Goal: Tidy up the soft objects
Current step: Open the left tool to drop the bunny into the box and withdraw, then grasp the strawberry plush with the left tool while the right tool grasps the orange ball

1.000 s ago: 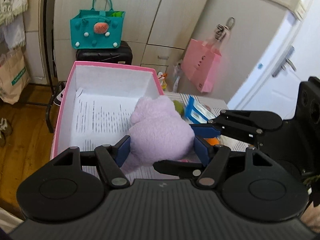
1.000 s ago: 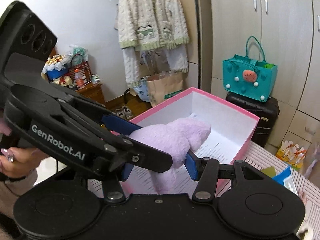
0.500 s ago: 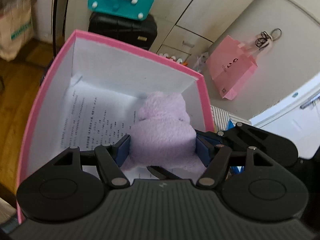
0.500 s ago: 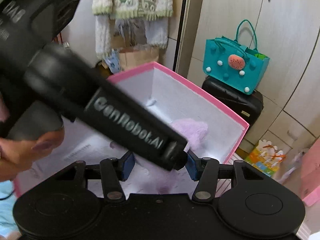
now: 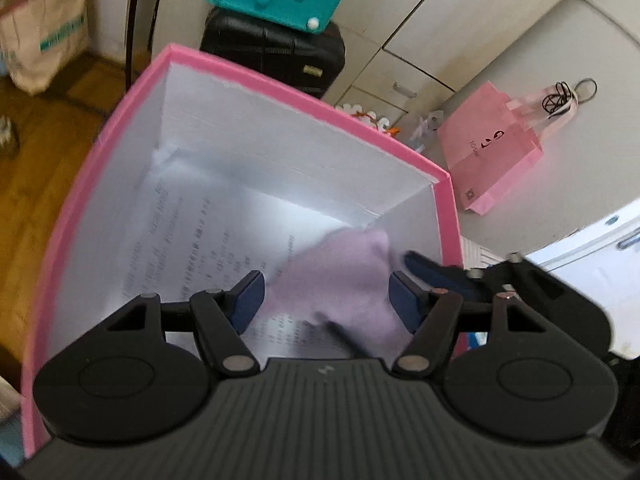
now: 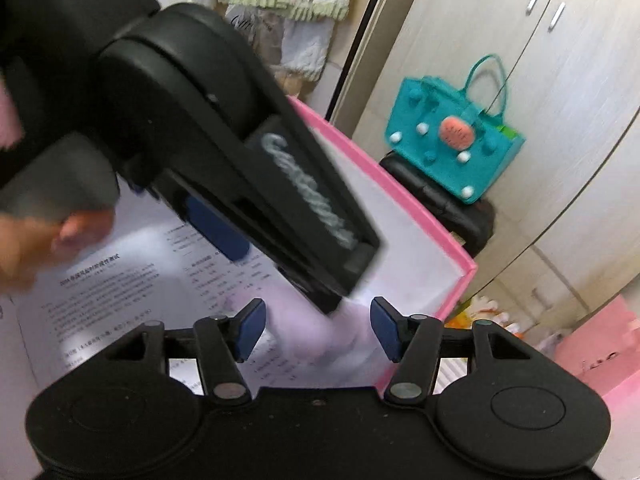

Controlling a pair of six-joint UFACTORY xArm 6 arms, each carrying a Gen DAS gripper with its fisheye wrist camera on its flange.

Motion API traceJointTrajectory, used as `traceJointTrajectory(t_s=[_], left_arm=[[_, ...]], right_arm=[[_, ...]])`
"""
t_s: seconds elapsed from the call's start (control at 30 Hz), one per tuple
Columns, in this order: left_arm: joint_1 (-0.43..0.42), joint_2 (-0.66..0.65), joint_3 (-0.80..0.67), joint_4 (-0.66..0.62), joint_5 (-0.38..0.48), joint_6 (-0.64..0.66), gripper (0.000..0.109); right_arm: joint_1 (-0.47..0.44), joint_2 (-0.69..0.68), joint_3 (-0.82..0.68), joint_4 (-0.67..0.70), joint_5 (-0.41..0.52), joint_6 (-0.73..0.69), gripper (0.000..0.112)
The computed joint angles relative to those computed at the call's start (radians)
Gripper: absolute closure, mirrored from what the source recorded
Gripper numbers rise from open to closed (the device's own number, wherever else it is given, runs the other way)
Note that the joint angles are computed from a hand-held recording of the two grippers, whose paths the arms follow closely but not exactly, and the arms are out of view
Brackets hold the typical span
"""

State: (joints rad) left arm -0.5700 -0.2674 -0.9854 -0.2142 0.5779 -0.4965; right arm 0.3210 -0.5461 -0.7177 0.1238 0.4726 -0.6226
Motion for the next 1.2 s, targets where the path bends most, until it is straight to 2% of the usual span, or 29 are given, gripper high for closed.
traceJointTrajectory(t_s=[0.07, 0.17, 0.3, 0.43, 0.63, 0.7, 0.8, 0.9, 1.07, 1.2], left_arm=[[-0.005, -0.036, 0.016, 0.068, 0.012, -0.02, 0.041], [-0.025, -0.104, 0.044, 0.18, 0.035, -0.061, 0.041], [-0.072, -0.202, 0.068, 0.325, 0.096, -0.107, 0.039], [-0.14, -0.28, 0.067, 0.438, 0.181, -0.152, 0.039], [-0.268, -0.37, 0.035, 0.558, 0.308, -0.185, 0.038], [-0.314, -0.385, 0.011, 0.576, 0.359, -0.186, 0.035], [-0.381, -0.397, -0.026, 0.565, 0.438, -0.182, 0.034], [-0.458, -0.407, -0.051, 0.595, 0.514, -0.212, 0.033], [-0.584, -0.44, -0.057, 0.638, 0.588, -0.265, 0.029], [-0.675, -0.446, -0.061, 0.69, 0.632, -0.322, 0.028]], right_arm=[[-0.015, -0.043, 0.015, 0.074, 0.022, -0.064, 0.048], [-0.055, -0.122, 0.024, 0.233, 0.102, -0.163, 0.048], [-0.17, -0.216, 0.009, 0.475, 0.295, -0.291, 0.048], [-0.283, -0.288, 0.006, 0.59, 0.441, -0.329, 0.047], [-0.389, -0.353, -0.001, 0.637, 0.57, -0.307, 0.047], [-0.449, -0.372, -0.019, 0.655, 0.657, -0.297, 0.047], [-0.55, -0.381, -0.06, 0.659, 0.807, -0.265, 0.047], [-0.653, -0.399, -0.08, 0.69, 0.931, -0.294, 0.047], [-0.828, -0.457, -0.086, 0.739, 1.077, -0.37, 0.047], [-1.042, -0.477, -0.101, 0.807, 1.247, -0.459, 0.047]])
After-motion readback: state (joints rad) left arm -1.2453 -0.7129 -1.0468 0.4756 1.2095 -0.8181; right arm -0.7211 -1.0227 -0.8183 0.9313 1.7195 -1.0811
